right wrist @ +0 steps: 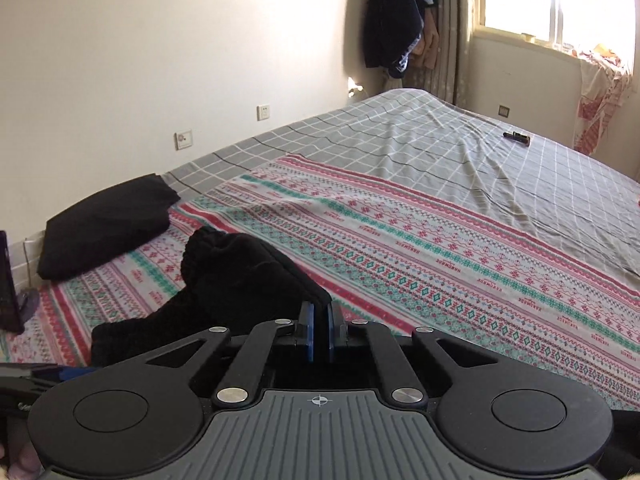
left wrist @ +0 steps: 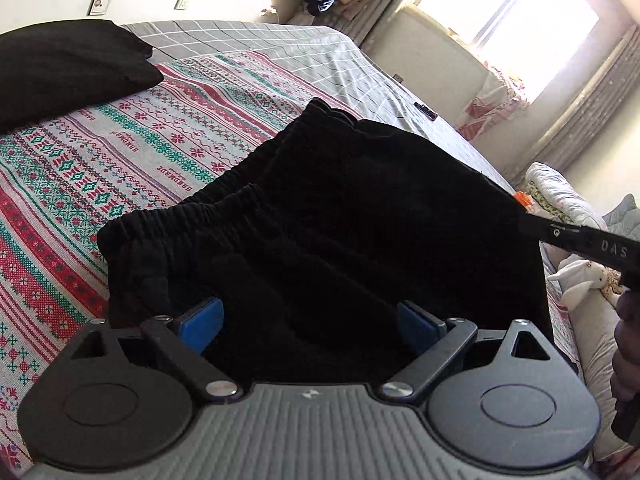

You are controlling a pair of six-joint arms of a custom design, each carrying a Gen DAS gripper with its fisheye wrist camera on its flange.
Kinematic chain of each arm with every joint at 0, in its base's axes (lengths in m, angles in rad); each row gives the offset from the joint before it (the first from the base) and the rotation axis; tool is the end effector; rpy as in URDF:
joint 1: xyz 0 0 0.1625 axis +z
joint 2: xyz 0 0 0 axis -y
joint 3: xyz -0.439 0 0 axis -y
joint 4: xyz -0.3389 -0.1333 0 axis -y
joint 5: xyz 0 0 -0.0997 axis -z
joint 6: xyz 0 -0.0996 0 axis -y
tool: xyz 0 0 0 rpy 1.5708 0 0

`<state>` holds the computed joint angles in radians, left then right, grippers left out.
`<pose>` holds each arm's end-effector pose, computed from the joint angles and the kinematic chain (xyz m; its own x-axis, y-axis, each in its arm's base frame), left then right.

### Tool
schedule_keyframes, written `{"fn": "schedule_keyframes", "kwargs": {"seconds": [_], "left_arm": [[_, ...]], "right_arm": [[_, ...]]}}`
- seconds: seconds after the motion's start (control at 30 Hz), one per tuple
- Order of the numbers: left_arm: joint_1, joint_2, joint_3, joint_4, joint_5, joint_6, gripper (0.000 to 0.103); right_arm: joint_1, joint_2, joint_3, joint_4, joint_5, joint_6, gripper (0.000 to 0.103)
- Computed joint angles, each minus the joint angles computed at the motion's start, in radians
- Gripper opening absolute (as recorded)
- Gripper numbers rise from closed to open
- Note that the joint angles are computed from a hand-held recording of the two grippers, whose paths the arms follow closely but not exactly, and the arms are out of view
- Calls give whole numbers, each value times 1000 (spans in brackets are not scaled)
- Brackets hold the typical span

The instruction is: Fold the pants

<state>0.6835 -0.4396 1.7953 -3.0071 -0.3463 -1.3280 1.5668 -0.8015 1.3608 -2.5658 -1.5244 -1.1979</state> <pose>-0.2999 -0.5370 -0.0074 -0.8158 -0.5592 -0.1473 -0.0793 0.3604 -0.9294 0.1350 -0.7256 0.2499 -0.3673 -0.8499 0.3777 -0.9290 0.3158 -0.1929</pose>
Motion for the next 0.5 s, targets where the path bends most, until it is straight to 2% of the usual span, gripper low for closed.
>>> {"fn": "schedule_keyframes", "kwargs": {"seconds": [0.1,0.23,0.5], "left_arm": [[-16,16,15,-87,1,78,102],[-33,29,49,-174,-7,124,103],[-40,45,91,-273,-63,150,102]], "right_arm": [[-22,-78,126,-14,7,-46,7],[-59,-146,252,-19,-5,-108,7],[-113,-130,366,-104,-113,-128,8]]}}
